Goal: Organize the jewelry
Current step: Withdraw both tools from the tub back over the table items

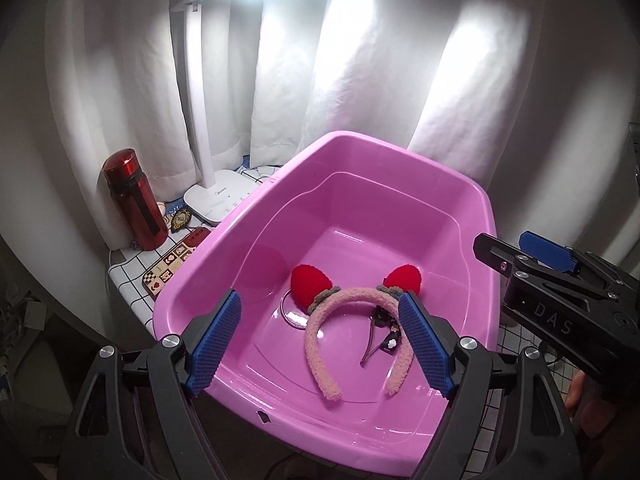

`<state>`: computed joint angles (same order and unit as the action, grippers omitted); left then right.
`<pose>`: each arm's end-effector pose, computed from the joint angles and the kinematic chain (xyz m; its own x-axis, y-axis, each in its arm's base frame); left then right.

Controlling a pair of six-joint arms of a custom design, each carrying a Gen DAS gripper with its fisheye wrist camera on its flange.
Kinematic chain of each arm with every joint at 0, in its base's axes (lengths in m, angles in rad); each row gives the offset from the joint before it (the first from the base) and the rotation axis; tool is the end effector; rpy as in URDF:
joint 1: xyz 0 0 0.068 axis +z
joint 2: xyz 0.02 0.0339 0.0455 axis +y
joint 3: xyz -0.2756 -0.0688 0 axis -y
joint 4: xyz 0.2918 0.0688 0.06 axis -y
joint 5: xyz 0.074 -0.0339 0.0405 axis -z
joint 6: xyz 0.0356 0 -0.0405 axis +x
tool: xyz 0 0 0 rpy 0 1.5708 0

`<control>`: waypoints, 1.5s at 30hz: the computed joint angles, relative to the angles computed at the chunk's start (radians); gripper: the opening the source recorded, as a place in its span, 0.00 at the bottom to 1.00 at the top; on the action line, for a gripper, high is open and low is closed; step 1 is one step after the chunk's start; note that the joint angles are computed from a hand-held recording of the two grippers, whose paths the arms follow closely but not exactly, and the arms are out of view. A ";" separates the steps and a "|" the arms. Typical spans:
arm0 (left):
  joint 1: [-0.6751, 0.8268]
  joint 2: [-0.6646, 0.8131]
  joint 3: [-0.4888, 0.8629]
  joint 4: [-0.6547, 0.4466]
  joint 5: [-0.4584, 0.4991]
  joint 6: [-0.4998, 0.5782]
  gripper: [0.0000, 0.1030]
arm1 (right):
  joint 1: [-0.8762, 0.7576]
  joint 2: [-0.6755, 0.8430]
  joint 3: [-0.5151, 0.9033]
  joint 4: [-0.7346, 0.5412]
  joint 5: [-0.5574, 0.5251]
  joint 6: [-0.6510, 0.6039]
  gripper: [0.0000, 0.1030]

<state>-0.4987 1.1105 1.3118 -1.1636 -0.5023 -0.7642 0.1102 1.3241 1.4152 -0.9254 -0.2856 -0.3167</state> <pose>0.2116 -0.0957 0.3912 -0.6430 -0.3404 -0.6860 -0.3705 0.9223 -0.1104 0.3075 0.0441 0.3869 -0.6083 -0.3679 -0.7033 -0.5083 0.8611 -0.0109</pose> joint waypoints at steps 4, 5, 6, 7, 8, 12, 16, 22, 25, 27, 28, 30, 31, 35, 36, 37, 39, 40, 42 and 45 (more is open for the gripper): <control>-0.037 0.000 0.008 -0.022 -0.022 -0.030 0.79 | -0.035 -0.027 -0.013 -0.013 -0.020 -0.016 0.56; -0.048 0.001 0.010 -0.029 -0.028 -0.038 0.79 | -0.045 -0.035 -0.017 -0.016 -0.025 -0.021 0.56; -0.059 0.003 0.013 -0.034 -0.032 -0.045 0.79 | -0.056 -0.044 -0.023 -0.018 -0.030 -0.027 0.56; -0.071 0.004 0.016 -0.040 -0.038 -0.055 0.80 | -0.068 -0.053 -0.028 -0.019 -0.034 -0.033 0.56; -0.084 0.006 0.019 -0.046 -0.045 -0.066 0.80 | -0.083 -0.062 -0.033 -0.022 -0.040 -0.040 0.56; -0.153 0.019 0.037 -0.075 -0.083 -0.116 0.82 | -0.162 -0.093 -0.051 -0.046 -0.089 -0.071 0.56; -0.234 0.047 0.065 -0.114 -0.128 -0.167 0.85 | -0.263 -0.128 -0.074 -0.082 -0.152 -0.113 0.56; -0.351 0.107 0.113 -0.160 -0.176 -0.239 0.88 | -0.487 -0.170 -0.093 -0.166 -0.279 -0.237 0.56; -0.409 0.141 0.141 -0.179 -0.195 -0.276 0.88 | -0.653 -0.153 -0.081 -0.231 -0.352 -0.340 0.56; -0.442 0.161 0.154 -0.184 -0.200 -0.299 0.88 | -0.761 -0.129 -0.066 -0.270 -0.385 -0.412 0.56; -0.457 0.169 0.160 -0.188 -0.203 -0.311 0.89 | -0.814 -0.114 -0.057 -0.287 -0.398 -0.447 0.56; -0.492 0.186 0.166 -0.192 -0.212 -0.338 0.89 | -0.911 -0.076 -0.036 -0.318 -0.419 -0.513 0.56; -0.508 0.191 0.165 -0.191 -0.214 -0.348 0.89 | -0.956 -0.054 -0.023 -0.331 -0.429 -0.541 0.56; -0.573 0.233 0.168 -0.178 -0.203 -0.377 0.89 | -1.098 0.027 0.009 -0.360 -0.447 -0.622 0.56; -0.586 0.247 0.171 -0.174 -0.198 -0.381 0.89 | -1.124 0.045 0.014 -0.366 -0.447 -0.638 0.56; -0.597 0.263 0.172 -0.170 -0.190 -0.385 0.89 | -1.146 0.064 0.019 -0.371 -0.445 -0.652 0.56; -0.619 0.291 0.170 -0.159 -0.171 -0.396 0.89 | -1.182 0.093 0.022 -0.381 -0.440 -0.681 0.56; -0.628 0.302 0.166 -0.150 -0.158 -0.400 0.89 | -1.191 0.103 0.019 -0.384 -0.433 -0.691 0.56; -0.644 0.318 0.150 -0.131 -0.137 -0.409 0.89 | -1.207 0.120 0.005 -0.386 -0.423 -0.716 0.56; -0.666 0.338 0.122 -0.104 -0.113 -0.427 0.89 | -1.214 0.135 -0.030 -0.377 -0.399 -0.747 0.56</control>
